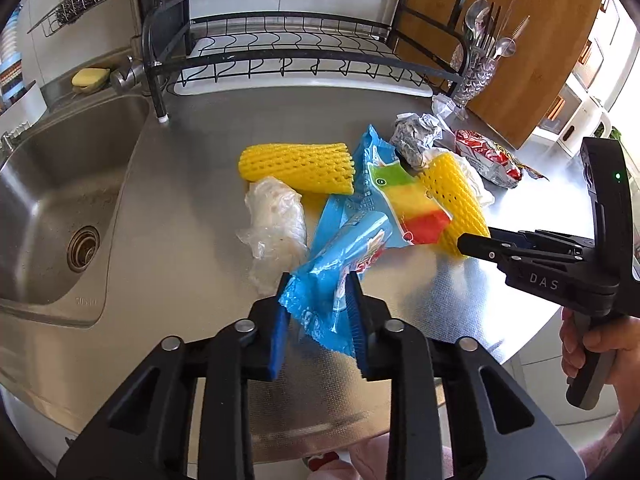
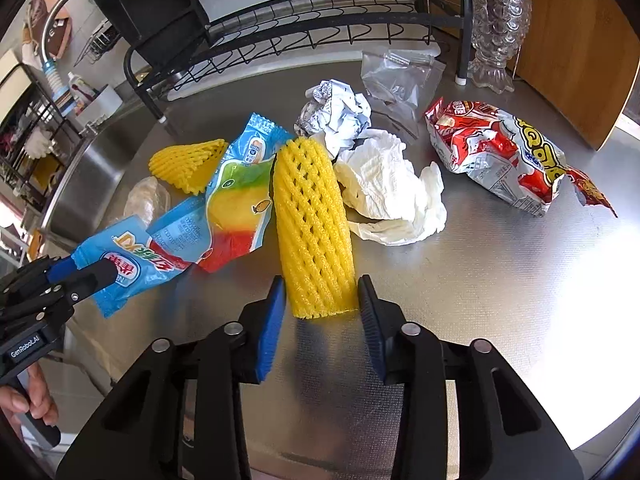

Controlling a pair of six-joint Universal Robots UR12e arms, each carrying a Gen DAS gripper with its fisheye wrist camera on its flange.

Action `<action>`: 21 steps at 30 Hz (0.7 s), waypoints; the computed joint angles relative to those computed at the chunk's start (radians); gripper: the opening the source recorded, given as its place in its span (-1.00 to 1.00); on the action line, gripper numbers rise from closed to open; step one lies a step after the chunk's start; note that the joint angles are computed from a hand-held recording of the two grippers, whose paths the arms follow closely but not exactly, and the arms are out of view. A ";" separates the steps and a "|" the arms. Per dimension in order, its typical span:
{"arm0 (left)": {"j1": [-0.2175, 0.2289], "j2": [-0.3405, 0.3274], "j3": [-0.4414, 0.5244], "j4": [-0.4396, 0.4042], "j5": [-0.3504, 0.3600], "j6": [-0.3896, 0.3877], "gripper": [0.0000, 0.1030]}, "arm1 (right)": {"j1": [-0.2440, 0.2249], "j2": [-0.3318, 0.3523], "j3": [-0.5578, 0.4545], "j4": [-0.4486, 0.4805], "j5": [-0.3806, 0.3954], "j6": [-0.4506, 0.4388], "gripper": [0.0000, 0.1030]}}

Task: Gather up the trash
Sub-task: 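Grasp the blue ice-pop wrapper with the left tool while the right tool grasps the yellow foam net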

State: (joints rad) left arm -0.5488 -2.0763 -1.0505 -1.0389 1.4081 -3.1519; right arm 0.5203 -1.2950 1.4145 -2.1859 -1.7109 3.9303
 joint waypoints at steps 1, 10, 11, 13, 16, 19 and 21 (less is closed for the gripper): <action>-0.001 0.000 -0.002 0.002 -0.002 0.001 -0.66 | 0.000 0.000 0.002 -0.002 -0.001 -0.002 -0.40; -0.012 0.026 -0.037 0.056 0.011 0.012 -0.95 | 0.019 -0.023 0.023 -0.035 -0.058 -0.012 -0.74; -0.013 0.033 -0.044 0.068 0.014 0.015 -0.95 | 0.023 -0.026 0.025 -0.039 -0.069 -0.008 -0.74; -0.015 0.046 -0.058 0.091 0.013 0.018 -0.95 | 0.031 -0.034 0.027 -0.043 -0.093 0.004 -0.74; -0.016 0.070 -0.083 0.121 0.007 0.020 -0.95 | 0.043 -0.046 0.032 -0.054 -0.116 0.015 -0.74; -0.017 0.101 -0.117 0.151 0.000 0.023 -0.95 | 0.061 -0.058 0.035 -0.055 -0.141 0.028 -0.74; -0.019 0.127 -0.148 0.173 -0.006 0.028 -0.95 | 0.075 -0.062 0.032 -0.050 -0.158 0.043 -0.74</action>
